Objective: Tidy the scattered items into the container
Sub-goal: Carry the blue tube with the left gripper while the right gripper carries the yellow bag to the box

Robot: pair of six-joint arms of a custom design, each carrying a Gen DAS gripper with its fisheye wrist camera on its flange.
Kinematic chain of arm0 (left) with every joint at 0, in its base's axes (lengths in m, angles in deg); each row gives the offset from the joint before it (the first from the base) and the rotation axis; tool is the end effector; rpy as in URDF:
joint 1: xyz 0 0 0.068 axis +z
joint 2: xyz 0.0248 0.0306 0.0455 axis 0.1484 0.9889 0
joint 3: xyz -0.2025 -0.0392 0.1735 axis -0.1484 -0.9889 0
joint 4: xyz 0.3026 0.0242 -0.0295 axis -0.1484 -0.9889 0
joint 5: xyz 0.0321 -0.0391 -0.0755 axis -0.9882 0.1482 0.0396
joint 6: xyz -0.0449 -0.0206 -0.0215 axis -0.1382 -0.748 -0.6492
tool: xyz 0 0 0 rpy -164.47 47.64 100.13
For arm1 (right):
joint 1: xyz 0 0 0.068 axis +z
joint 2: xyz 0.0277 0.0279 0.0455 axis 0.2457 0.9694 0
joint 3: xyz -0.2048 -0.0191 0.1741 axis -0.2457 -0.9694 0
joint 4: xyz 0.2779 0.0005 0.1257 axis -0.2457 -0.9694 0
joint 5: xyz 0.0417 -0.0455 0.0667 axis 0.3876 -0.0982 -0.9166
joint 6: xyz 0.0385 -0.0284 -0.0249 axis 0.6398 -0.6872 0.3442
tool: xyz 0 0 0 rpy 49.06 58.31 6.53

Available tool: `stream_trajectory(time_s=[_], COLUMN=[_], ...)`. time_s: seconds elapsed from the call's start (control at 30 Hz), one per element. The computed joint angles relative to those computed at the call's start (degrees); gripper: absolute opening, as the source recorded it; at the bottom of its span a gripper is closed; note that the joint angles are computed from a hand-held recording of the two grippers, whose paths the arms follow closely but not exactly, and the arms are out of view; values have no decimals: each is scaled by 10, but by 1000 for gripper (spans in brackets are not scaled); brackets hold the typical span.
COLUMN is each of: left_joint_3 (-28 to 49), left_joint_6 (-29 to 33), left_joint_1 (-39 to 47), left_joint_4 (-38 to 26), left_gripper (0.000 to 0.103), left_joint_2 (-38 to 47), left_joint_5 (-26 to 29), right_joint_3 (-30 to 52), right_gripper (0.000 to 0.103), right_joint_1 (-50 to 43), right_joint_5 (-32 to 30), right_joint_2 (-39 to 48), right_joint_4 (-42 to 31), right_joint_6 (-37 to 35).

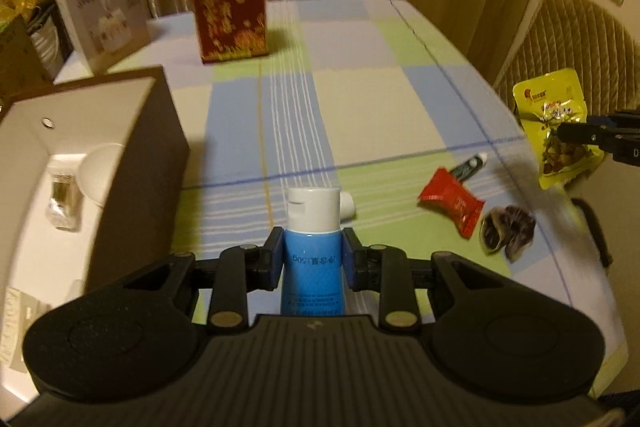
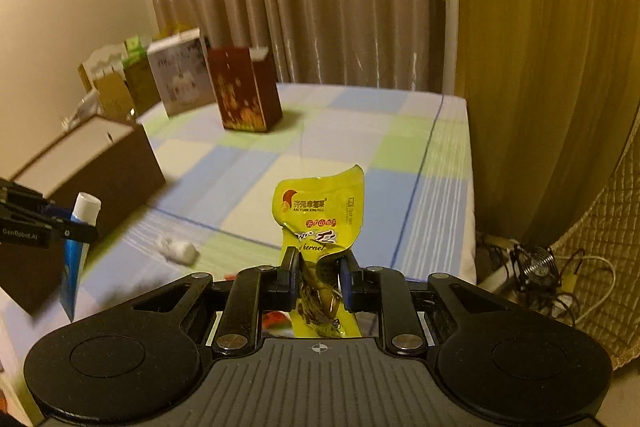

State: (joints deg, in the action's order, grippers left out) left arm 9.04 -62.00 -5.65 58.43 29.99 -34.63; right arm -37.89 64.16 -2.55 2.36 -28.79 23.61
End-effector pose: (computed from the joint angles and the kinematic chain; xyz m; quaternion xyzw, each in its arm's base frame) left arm 0.2560 -0.0740 0.1392 0.2938 0.8992 -0.1151 0.3031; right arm 0.1378 0.1378 0.1422 -0.0171 0.9024 0.0869 0.4217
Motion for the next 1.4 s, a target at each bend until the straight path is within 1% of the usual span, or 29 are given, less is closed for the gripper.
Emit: stream_trajectory(time_s=[0.2, 0.43, 0.57, 0.63, 0.83, 1.03, 1.2, 1.4], left_joint_3=[-10, 4, 26, 40, 90, 143, 180, 210], left_joint_6=[12, 54, 89, 111, 178, 227, 248, 267], left_joint_1=[62, 160, 232, 273, 403, 491, 527, 542], left_joint_4=[-52, -124, -156, -170, -195, -197, -191, -190], left_gripper=[25, 25, 25, 25, 25, 25, 25, 25], left_joint_2=[-93, -177, -192, -192, -160, -90, -32, 25], left_joint_5=[49, 108, 148, 170, 229, 257, 273, 288], right_joint_3=[33, 85, 118, 142, 226, 339, 436, 543], right_gripper=[23, 23, 23, 23, 23, 23, 23, 23], right_joint_1=[29, 70, 91, 100, 119, 125, 126, 133], right_joint_5=[-2, -10, -18, -23, -51, -93, -129, -156], right_joint_2=[17, 70, 120, 160, 293, 431, 535, 632], right_joint_4=[6, 42, 86, 114, 200, 261, 275, 246], right_joint_6=[29, 54, 57, 54, 32, -5, -24, -38])
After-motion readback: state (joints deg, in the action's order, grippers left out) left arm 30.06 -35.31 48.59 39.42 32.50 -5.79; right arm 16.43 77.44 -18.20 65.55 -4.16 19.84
